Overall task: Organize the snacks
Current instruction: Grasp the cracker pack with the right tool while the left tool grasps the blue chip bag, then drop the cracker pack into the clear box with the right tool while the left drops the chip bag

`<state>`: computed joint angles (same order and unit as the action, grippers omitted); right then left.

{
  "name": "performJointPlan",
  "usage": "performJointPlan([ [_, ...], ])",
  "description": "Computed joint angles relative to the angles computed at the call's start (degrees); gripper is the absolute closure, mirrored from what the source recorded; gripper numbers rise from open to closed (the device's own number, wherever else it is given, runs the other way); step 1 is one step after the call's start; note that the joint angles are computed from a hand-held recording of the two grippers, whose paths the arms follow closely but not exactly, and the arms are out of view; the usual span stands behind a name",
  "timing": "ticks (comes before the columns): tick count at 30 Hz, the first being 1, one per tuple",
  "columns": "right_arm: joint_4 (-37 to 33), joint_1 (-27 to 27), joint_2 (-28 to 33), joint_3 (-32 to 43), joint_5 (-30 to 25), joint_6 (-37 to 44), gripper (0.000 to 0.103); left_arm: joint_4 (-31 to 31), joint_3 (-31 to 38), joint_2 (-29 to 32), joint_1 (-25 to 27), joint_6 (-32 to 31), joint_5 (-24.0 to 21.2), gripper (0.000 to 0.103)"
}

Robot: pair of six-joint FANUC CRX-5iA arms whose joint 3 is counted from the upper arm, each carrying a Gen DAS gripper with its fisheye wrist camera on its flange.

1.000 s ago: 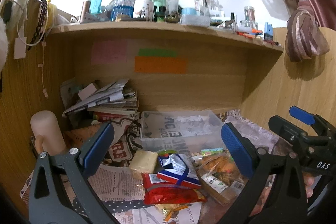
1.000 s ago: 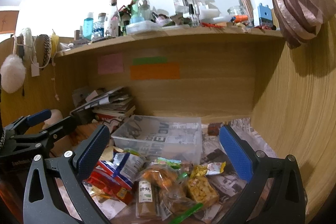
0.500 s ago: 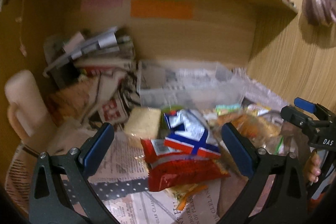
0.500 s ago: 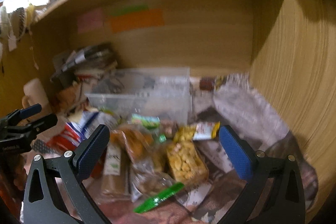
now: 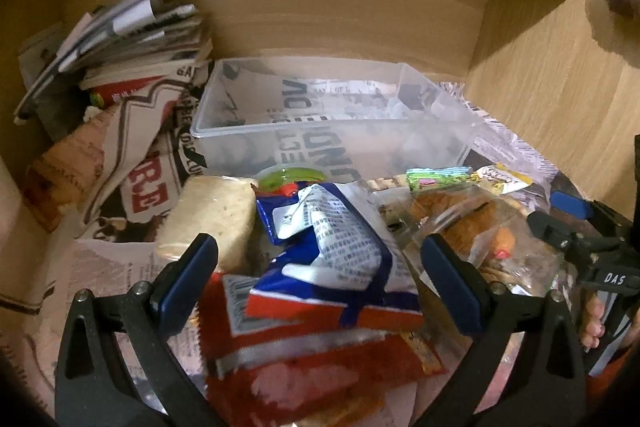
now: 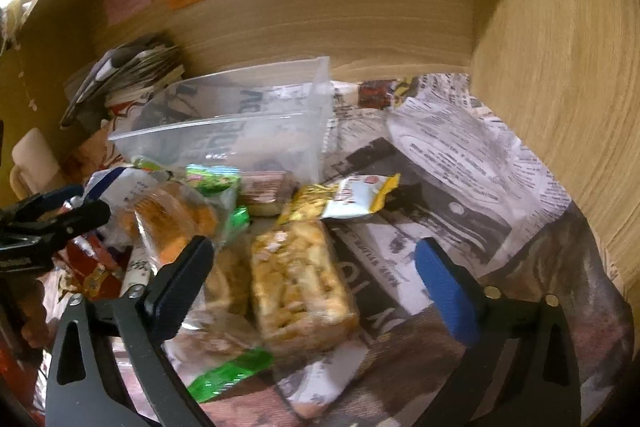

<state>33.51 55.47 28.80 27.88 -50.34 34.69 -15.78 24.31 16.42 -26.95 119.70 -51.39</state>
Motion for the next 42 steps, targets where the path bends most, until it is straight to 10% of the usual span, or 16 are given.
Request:
performJointPlan([
  [13,-13.44,-1.94,0.48,3.68,-1.49,9.97,0.019,-1.56,3.18,3.5,-1.0,-3.42,-1.52,0.024],
  [22,-12.09,-1.53,2.22,6.12,-4.83,13.08,0.057,-1.04,1.66,2.36,-0.76,-1.96,0.25,0.037],
  [42,2.74,0.45,-2.61,-1.44,3.0,1.48,0.058,-5.59,-2.79,-5.32,-1.13,0.61,4.49,0.049],
])
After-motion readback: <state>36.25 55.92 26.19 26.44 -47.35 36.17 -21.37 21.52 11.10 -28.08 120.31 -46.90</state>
